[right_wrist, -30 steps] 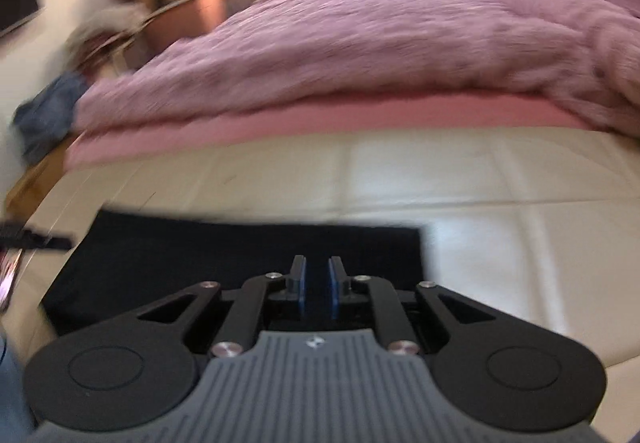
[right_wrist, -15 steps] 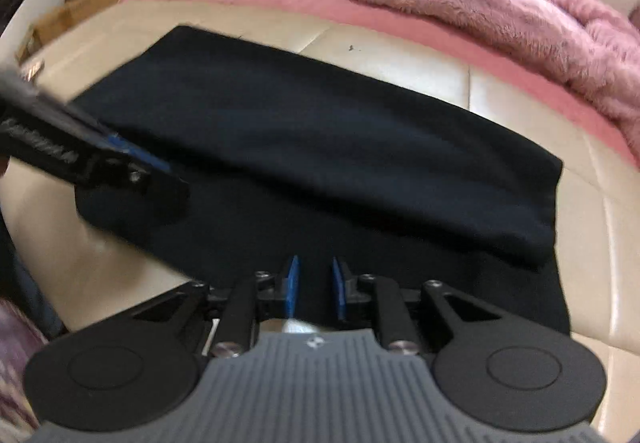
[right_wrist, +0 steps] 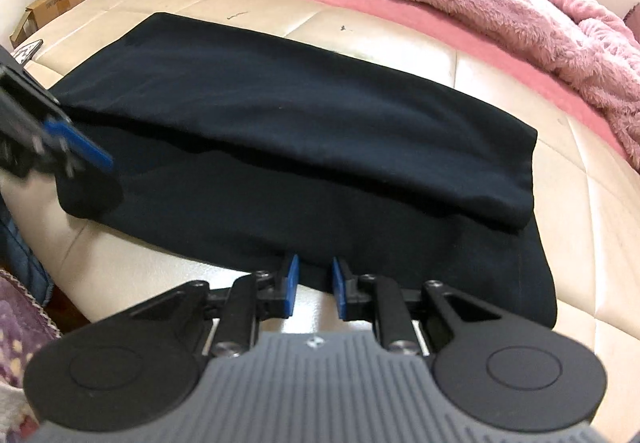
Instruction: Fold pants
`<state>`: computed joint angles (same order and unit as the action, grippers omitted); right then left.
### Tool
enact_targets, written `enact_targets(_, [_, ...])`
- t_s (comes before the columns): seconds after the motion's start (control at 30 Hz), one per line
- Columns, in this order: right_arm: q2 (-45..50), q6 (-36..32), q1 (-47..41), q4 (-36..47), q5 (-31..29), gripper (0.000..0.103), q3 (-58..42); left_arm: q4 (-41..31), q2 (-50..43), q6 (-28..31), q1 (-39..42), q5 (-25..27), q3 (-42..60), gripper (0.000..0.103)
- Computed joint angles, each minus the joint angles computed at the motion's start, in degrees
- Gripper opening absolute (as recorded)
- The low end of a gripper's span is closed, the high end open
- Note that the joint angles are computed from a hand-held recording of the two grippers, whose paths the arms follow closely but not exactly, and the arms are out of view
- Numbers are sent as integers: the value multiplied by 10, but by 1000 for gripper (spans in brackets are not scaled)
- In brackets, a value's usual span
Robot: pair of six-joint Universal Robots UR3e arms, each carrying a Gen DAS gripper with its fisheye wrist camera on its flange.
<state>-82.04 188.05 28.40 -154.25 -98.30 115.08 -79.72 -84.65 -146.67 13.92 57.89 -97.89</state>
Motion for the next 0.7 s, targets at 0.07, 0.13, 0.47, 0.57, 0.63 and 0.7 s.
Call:
enact_targets(0.07, [-3,-6,-14,24,17,19,-15,21,14,-17,46,-19,-14,38])
enact_targets(0.13, [-20,-4,-26,37,36,25,-12,63,23,-49,92,-31,-32,42])
enact_targets(0.47, [-52,31,-58,-9,80,29,2,167,-115,-169,194,-32,8,49])
enact_targets(0.57, [-35,27,-65,-21,88,31,-17,117,-150,-134,204,-47,40,49])
enact_targets(0.63, [-18,26,-67,-21,87,31,-38,110,-155,-118,215,-63,38,49])
enact_targets(0.7, [-3,30,-74,-23,97,31,-52,101,-162,-111,224,-82,37,49])
